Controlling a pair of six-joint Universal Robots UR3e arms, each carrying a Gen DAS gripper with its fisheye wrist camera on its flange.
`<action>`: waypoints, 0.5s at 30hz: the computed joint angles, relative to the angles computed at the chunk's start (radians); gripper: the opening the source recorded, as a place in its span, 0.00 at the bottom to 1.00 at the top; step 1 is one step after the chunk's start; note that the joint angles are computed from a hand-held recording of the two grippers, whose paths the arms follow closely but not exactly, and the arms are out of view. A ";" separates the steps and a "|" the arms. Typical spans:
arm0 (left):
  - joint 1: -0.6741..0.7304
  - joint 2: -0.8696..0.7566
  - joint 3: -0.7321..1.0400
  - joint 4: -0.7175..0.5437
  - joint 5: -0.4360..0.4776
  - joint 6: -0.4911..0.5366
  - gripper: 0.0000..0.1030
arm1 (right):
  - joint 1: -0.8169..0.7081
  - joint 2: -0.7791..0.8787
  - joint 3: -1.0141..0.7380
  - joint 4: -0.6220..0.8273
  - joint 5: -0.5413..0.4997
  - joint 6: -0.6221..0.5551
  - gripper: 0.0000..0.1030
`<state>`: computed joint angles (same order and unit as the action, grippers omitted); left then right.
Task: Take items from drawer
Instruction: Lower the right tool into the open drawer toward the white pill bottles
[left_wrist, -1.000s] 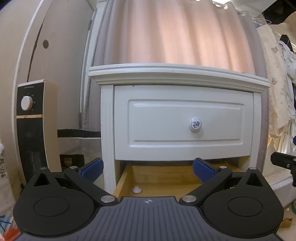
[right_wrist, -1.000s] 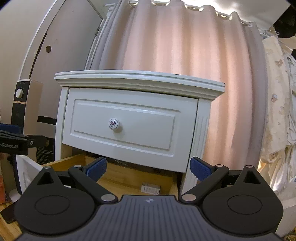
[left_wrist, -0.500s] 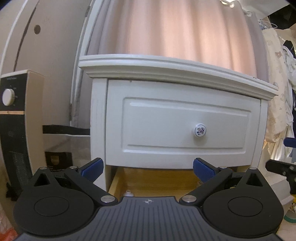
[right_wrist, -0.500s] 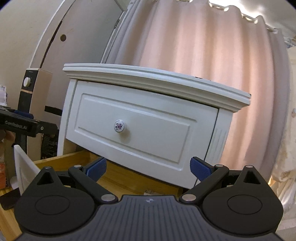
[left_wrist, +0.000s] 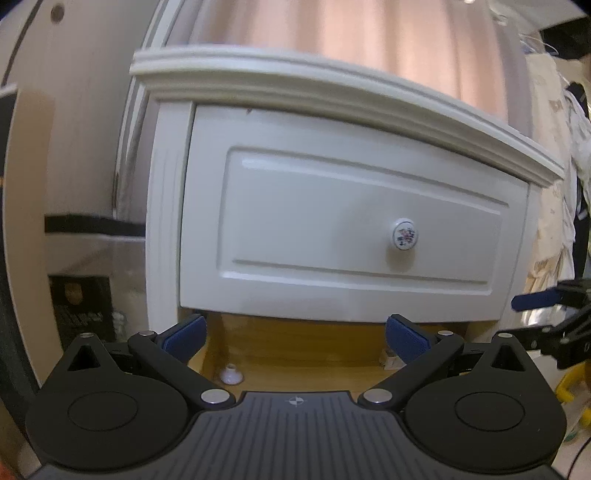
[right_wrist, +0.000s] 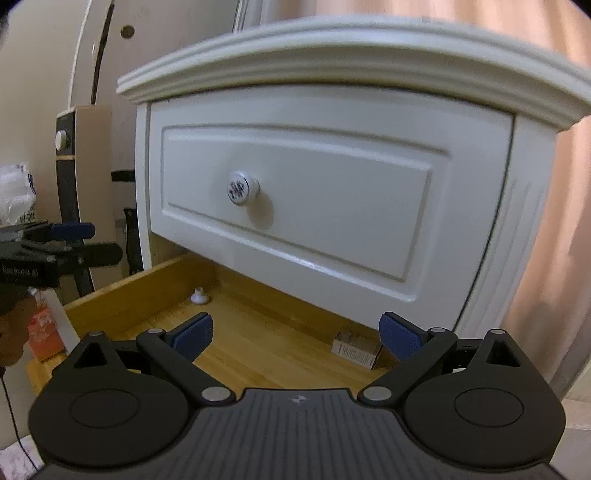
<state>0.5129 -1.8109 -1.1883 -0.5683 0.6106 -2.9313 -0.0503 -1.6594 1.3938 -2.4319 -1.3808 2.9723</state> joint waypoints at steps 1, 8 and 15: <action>-0.002 -0.008 0.005 -0.004 -0.003 -0.001 1.00 | -0.007 0.012 -0.020 0.021 0.011 -0.006 1.00; 0.002 -0.027 0.020 0.000 -0.023 -0.013 1.00 | -0.006 0.106 -0.182 0.195 0.022 -0.085 1.00; 0.009 -0.017 0.017 -0.019 -0.035 -0.015 1.00 | 0.018 0.212 -0.417 0.477 -0.003 -0.152 1.00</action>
<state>0.5223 -1.8283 -1.1714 -0.5878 0.5760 -2.9464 -0.0324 -1.4477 0.9764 -1.9546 -1.3833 2.8199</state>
